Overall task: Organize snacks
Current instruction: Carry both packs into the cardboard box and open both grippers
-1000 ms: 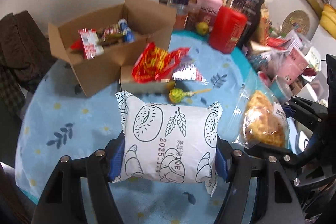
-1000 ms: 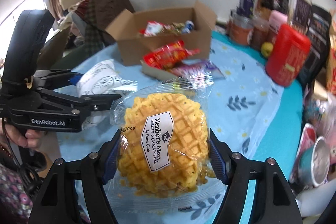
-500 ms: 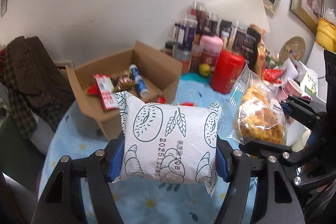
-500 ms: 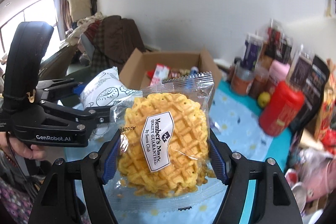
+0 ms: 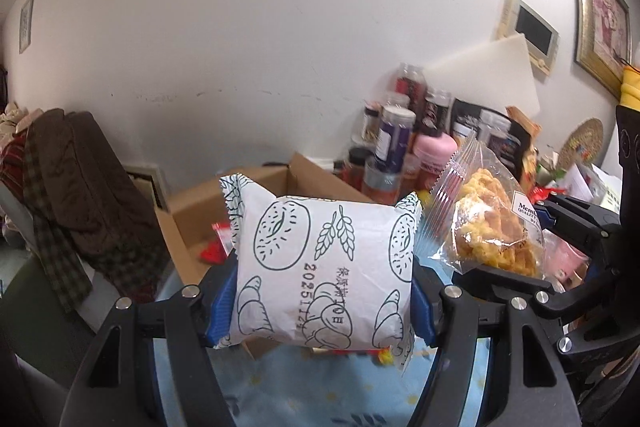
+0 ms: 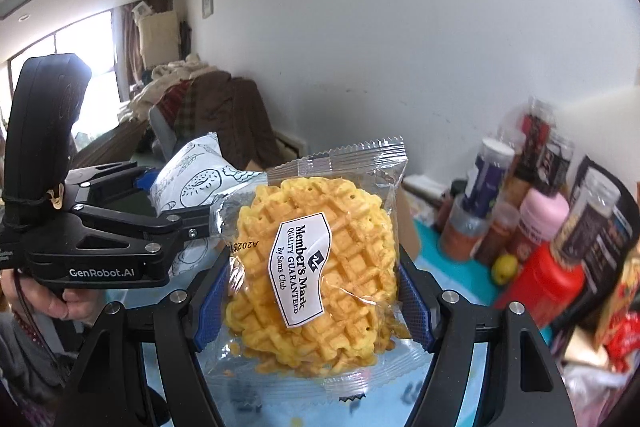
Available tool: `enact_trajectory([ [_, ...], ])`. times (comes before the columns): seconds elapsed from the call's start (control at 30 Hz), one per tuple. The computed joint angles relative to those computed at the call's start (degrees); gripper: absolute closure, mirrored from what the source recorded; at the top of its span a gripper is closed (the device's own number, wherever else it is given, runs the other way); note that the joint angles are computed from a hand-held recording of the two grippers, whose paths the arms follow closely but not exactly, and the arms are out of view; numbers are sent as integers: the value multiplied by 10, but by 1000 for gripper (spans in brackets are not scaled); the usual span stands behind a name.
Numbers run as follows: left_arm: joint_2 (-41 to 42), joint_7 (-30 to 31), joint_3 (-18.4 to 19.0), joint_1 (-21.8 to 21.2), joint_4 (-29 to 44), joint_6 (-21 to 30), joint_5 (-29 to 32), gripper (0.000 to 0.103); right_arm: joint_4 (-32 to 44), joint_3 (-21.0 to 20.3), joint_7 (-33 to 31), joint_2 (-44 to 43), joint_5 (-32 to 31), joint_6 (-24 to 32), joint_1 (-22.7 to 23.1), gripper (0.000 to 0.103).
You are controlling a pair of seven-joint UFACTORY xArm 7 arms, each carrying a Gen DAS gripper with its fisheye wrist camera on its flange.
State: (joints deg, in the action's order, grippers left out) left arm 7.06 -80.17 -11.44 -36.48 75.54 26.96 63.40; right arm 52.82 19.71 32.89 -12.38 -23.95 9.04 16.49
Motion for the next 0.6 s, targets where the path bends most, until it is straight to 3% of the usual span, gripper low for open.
enact_trajectory([
  [0.2, 47, 44, 23, 8, 62, -8, -16, 34, 70, -14, 12, 74, -40, -15, -5, 30],
  [0.37, 94, 83, 54, 5, 120, -23, -42, 34, 129, -52, 23, 137, -75, -27, 16, 30],
  [0.6, 170, 155, 96, -3, 198, -30, -109, 34, 204, -74, -80, 230, 25, -41, 29, 30],
])
